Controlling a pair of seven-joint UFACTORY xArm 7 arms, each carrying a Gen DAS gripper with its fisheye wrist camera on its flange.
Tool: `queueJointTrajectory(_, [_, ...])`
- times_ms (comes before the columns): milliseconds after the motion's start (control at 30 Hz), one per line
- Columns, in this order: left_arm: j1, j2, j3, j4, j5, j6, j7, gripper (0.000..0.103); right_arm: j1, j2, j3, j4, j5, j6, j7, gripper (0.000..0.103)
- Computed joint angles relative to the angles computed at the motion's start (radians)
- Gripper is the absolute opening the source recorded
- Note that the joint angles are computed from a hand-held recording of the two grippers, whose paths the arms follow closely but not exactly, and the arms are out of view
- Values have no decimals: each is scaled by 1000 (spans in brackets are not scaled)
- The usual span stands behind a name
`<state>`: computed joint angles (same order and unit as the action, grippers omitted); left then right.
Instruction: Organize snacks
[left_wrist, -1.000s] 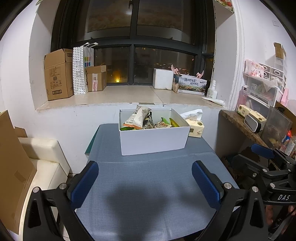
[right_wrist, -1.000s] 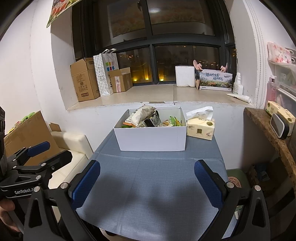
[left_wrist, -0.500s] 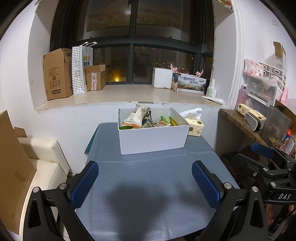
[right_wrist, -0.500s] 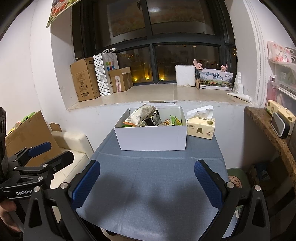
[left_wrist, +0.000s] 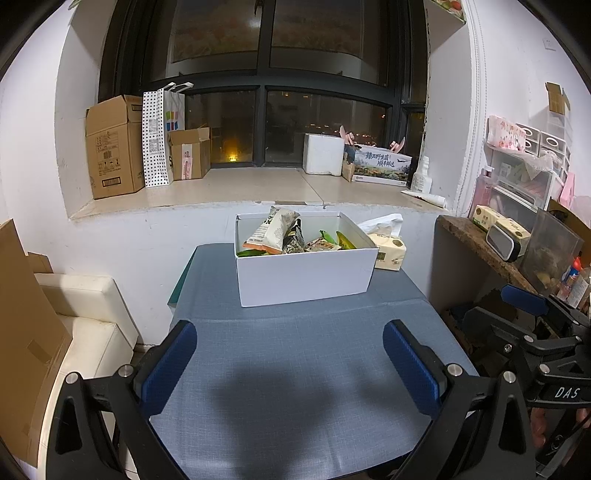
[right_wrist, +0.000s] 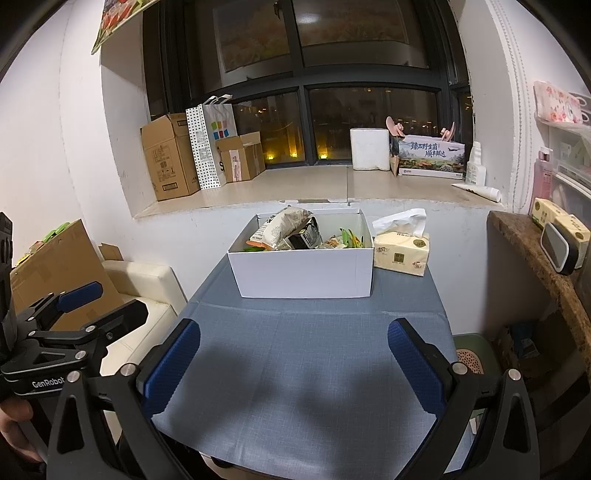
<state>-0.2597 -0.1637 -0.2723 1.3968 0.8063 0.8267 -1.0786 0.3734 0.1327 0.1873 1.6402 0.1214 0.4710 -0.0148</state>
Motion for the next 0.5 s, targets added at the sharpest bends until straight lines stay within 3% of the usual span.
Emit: queueJointTrajectory(500, [5, -10, 0, -18, -5, -9, -2, 103, 1, -1, 0, -3, -1, 0, 1, 103])
